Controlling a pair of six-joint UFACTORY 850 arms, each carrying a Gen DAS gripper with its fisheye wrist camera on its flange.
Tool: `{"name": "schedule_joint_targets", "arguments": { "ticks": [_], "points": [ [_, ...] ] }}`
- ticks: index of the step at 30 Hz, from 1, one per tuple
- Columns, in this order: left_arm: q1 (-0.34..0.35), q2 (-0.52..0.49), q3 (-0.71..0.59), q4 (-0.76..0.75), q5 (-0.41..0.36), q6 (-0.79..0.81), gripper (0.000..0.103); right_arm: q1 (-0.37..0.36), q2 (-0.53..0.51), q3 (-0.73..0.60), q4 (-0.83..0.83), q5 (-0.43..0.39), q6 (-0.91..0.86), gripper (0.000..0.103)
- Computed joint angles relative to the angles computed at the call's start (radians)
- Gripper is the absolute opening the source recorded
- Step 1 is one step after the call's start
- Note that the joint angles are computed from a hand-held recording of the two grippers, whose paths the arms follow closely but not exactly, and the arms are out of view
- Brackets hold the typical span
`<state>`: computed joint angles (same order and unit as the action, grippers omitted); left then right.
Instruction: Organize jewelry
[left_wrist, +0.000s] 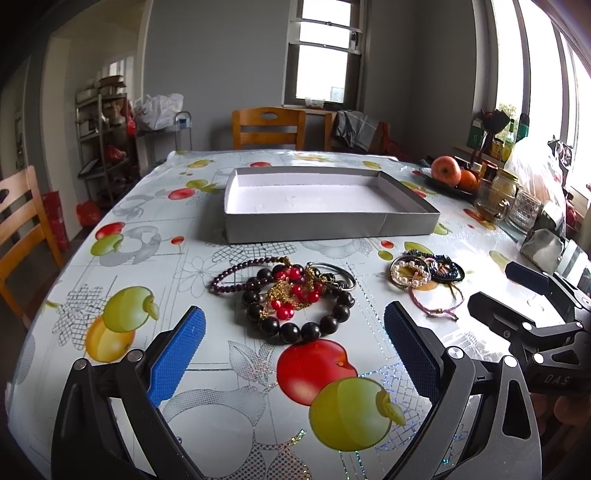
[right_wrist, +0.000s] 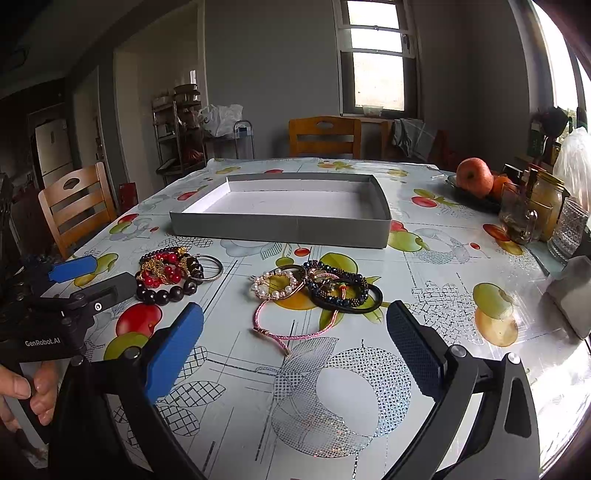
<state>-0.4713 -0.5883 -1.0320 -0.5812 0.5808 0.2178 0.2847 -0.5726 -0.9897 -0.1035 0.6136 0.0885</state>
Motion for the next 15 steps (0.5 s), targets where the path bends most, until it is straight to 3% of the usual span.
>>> {"name": "schedule_joint_targets", "arguments": {
  "ticks": [15],
  "points": [
    [0.003,0.001,0.005,0.025,-0.010,-0.017,0.097,0.004,-0.004,-0.004,0.020,-0.001,-0.037,0.098]
  ]
}}
